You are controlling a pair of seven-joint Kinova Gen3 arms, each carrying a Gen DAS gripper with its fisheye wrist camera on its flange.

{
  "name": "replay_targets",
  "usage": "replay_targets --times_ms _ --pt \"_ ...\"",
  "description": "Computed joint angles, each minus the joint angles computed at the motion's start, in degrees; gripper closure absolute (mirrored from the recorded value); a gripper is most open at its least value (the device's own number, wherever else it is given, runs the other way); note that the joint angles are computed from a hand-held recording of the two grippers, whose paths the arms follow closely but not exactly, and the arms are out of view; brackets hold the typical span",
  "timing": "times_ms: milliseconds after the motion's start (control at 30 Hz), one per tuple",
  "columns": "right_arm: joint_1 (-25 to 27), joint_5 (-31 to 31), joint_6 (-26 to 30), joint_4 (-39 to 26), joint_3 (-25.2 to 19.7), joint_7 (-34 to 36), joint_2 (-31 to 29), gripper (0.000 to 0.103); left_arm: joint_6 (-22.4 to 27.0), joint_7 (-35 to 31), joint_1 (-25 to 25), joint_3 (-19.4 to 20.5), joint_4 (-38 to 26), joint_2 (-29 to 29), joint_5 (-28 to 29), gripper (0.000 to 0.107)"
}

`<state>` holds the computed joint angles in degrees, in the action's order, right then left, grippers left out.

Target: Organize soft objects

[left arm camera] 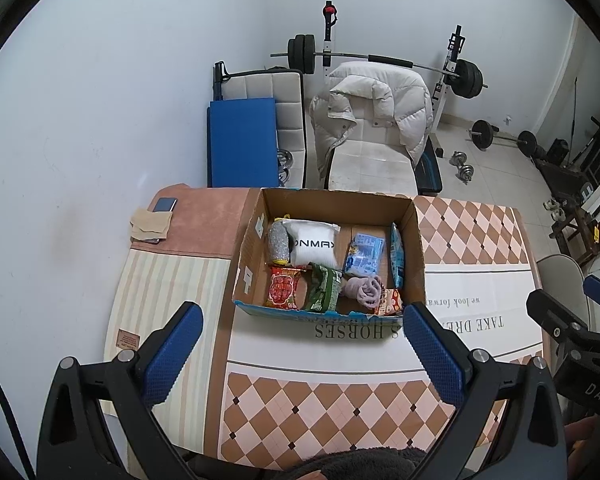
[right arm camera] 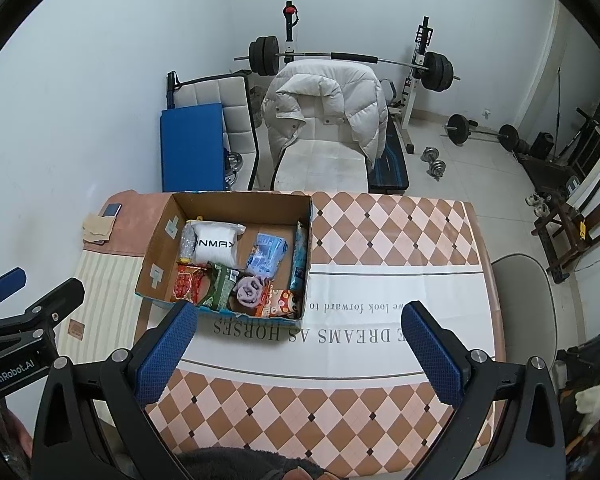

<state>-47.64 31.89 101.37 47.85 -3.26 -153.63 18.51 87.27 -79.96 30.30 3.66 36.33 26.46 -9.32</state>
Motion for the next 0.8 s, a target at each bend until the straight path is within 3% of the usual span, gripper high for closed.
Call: replay_targets --times_ms 800 --pt "0.02 0.13 0.04 0.01 0.08 -0.26 0.01 0.0 0.02 -0.24 0.12 -0.11 -0.81 0.11 0.41 0.005"
